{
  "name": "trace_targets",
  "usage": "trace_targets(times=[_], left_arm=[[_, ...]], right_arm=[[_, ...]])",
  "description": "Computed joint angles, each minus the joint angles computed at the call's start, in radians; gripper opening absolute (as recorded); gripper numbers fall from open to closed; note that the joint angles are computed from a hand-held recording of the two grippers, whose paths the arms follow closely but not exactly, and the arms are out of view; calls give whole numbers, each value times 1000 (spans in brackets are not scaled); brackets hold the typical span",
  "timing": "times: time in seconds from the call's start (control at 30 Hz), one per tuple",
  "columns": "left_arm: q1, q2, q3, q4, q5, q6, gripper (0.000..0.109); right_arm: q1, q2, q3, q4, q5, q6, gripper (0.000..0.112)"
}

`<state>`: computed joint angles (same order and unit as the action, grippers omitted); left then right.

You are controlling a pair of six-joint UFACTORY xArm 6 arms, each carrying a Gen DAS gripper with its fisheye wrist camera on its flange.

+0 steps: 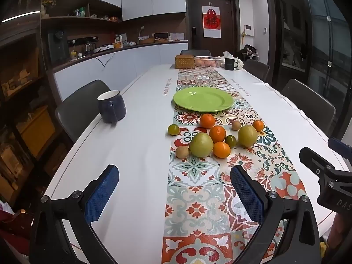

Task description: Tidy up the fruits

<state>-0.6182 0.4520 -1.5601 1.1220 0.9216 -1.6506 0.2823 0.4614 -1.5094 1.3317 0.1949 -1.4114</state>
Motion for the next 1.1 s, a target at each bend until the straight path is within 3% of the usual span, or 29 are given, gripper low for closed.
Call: trace_targets(times=[0.17, 0.47, 1.1], left_arm=[[0, -12, 31, 10, -20, -26, 103], [4, -4, 26, 6, -24, -27, 103], [4, -12, 26, 4, -18, -20, 103]], right_arm=[[4, -5, 5, 43, -7, -49, 102], [4, 3, 4, -37, 4, 32, 102], [0, -2, 7, -30, 12, 24, 102]])
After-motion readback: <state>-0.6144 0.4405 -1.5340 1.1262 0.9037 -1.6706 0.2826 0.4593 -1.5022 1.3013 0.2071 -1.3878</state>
